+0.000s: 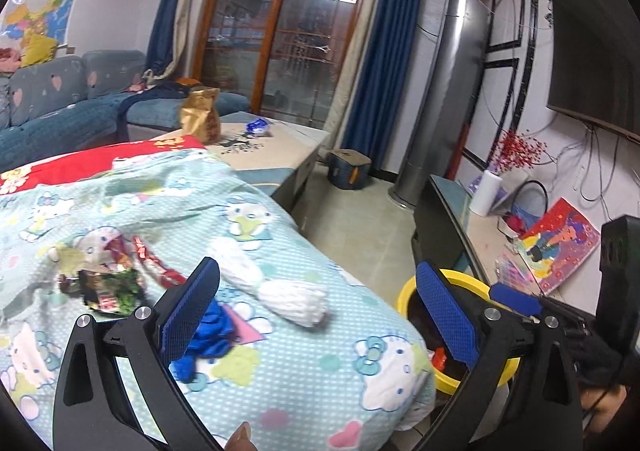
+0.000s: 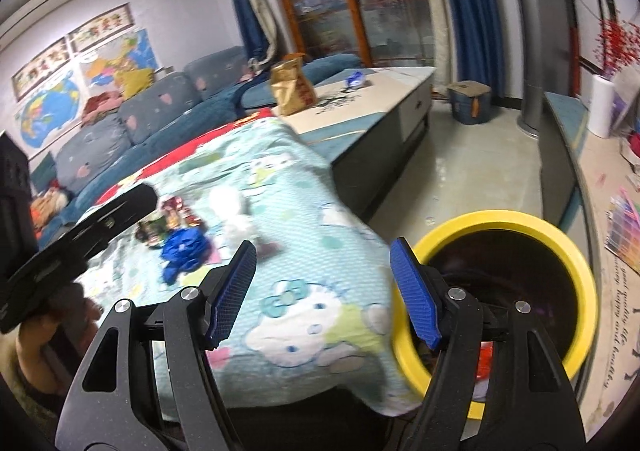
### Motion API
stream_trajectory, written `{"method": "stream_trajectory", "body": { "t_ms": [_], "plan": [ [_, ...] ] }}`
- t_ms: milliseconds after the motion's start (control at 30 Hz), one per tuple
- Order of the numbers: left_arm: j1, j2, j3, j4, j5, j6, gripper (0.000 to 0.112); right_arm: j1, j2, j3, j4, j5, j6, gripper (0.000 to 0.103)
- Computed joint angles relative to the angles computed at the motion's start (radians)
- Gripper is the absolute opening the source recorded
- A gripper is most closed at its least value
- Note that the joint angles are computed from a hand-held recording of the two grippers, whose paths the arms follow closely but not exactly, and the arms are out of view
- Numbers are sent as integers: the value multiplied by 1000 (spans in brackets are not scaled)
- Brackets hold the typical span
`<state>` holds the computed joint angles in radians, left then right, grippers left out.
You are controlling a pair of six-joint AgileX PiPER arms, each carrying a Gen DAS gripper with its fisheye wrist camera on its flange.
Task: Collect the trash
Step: 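Grasp the dark snack packet with the left tool while the right tool grasps the blue bag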
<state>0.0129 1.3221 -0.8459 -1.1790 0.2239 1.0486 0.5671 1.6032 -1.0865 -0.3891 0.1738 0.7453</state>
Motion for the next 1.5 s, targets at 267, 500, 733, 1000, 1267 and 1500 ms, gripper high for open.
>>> {"method": "stream_trajectory", "body": {
  "t_ms": [267, 500, 733, 1000, 1267, 1500],
  "plan": [
    [149, -12, 19, -74, 61, 94, 96, 84, 77, -74, 136, 8, -146, 62],
    [316, 21, 8, -96, 127, 137, 96, 149, 196, -216, 263, 48, -282, 62],
    [439, 92, -19, -62, 150, 127, 95, 193, 332, -407, 339, 136, -398, 62],
    [554, 249, -113, 6, 253, 69, 72, 210, 518, -677, 437, 279, -519, 61],
    [586, 395, -232, 66, 350, -26, 57, 213, 705, -967, 474, 457, -549, 52],
    [578, 468, -279, 54, 376, -50, 42, 212, 698, -919, 546, 429, -602, 16]
  ]
}}
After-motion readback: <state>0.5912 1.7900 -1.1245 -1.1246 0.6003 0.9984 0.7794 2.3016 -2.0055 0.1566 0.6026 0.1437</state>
